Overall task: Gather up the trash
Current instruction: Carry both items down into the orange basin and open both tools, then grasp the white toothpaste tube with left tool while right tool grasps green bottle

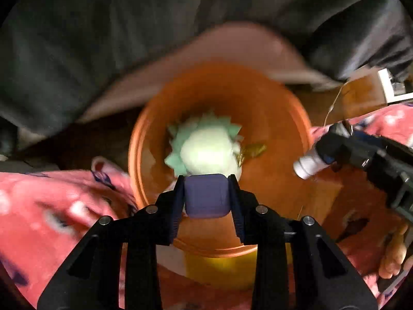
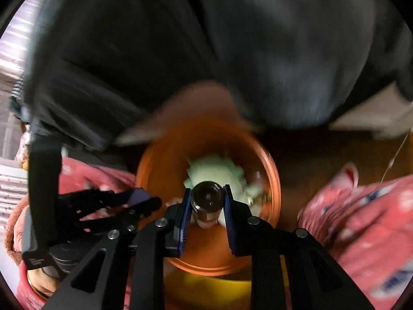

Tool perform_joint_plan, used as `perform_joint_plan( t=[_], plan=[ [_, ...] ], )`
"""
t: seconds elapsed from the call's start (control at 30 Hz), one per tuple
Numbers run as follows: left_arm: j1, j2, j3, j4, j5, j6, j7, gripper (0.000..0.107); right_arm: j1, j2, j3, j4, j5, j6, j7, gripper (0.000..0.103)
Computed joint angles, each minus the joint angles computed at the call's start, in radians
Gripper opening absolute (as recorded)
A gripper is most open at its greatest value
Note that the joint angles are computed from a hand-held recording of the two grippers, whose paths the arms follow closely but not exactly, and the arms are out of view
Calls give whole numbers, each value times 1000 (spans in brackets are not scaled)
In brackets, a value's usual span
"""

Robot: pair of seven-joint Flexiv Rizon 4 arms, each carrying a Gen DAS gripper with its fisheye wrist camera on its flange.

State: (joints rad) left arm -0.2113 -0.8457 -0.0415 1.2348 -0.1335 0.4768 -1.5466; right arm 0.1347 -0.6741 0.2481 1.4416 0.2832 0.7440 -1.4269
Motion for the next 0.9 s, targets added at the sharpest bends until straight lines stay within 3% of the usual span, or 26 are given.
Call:
perform_joint_plan(
  t=[0.1, 0.17, 0.23, 0.3, 0.63, 0.8, 0.9],
  plan=[
    [0, -40, 14, -39, 8, -63, -30, 39, 1, -44, -5, -40, -4, -89, 31, 29],
    [10, -45, 11, -39, -3, -61, -44, 55, 7, -44, -18, -34, -13, -84, 50, 59],
    [13, -31, 7, -8, -9, -28, -48, 66, 10, -39, -22, -24, -18, -57, 58, 59],
    [9, -15, 6, 20, -5, -4, -48, 69, 10, -34, -20, -11, -19, -41, 62, 59],
    [0, 5, 13, 45, 16, 37, -55, 69, -1, -29, -16, -7, -16, -19, 91, 60],
    [-5, 70, 7, 118, 26, 152, -34, 69, 3, 32, -9, 53, -30, 93, 38, 66],
    [-18, 127, 17, 172, 58, 256, -14, 69, -28, 91, 41, 86, 2, 218, -97, 69]
  ],
)
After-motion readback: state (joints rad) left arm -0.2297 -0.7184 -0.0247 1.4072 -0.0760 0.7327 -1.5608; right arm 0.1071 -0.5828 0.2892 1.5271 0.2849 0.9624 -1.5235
